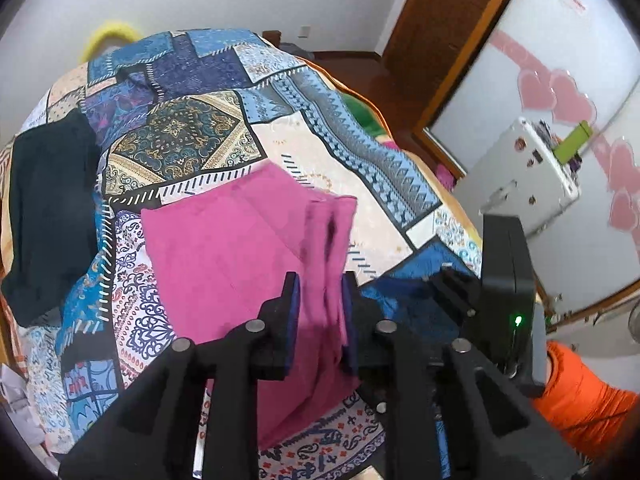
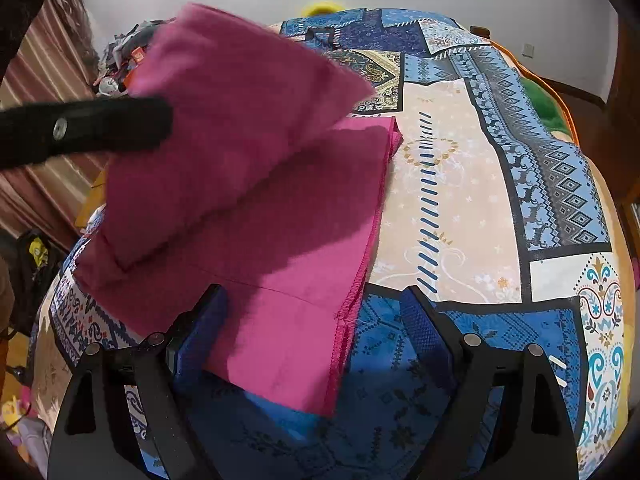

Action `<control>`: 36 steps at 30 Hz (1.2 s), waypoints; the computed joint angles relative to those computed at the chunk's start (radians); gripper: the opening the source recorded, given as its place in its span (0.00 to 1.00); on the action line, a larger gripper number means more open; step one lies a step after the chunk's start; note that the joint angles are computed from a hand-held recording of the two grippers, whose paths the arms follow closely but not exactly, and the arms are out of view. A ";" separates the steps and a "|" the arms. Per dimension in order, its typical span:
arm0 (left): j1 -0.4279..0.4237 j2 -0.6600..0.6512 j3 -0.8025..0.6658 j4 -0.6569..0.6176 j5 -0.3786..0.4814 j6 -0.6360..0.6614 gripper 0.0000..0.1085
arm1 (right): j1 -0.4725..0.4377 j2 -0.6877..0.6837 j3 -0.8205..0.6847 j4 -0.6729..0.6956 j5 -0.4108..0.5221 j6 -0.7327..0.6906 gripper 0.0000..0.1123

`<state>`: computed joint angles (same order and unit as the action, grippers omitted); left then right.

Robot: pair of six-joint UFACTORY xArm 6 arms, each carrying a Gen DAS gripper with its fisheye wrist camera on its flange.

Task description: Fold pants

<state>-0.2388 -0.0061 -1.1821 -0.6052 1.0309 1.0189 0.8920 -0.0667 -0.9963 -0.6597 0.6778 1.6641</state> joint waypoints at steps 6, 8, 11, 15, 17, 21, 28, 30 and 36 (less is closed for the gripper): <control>0.013 -0.010 0.006 0.004 -0.053 0.029 0.43 | 0.008 -0.009 0.005 -0.001 0.027 0.003 0.76; 0.016 -0.003 -0.001 -0.002 -0.107 0.035 0.50 | 0.011 -0.015 0.007 0.002 0.036 -0.001 0.76; 0.019 0.045 -0.050 -0.001 -0.159 0.035 0.63 | 0.021 -0.021 0.002 0.000 0.068 -0.008 0.76; 0.016 0.160 -0.171 0.045 -0.202 -0.006 0.72 | 0.032 -0.053 0.021 -0.012 0.096 0.015 0.76; 0.012 0.224 -0.236 0.085 -0.216 -0.040 0.75 | 0.039 -0.077 0.042 -0.021 0.108 0.047 0.76; -0.005 0.383 -0.398 0.186 -0.213 -0.142 0.75 | 0.050 -0.134 0.082 -0.046 0.150 0.132 0.76; -0.046 0.644 -0.669 0.352 -0.124 -0.270 0.75 | 0.064 -0.198 0.115 -0.071 0.237 0.228 0.76; -0.059 0.700 -0.720 0.423 -0.105 -0.302 0.75 | 0.063 -0.203 0.117 -0.067 0.248 0.231 0.76; -0.073 0.722 -0.673 0.551 -0.199 -0.290 0.80 | 0.057 -0.206 0.118 -0.062 0.249 0.228 0.76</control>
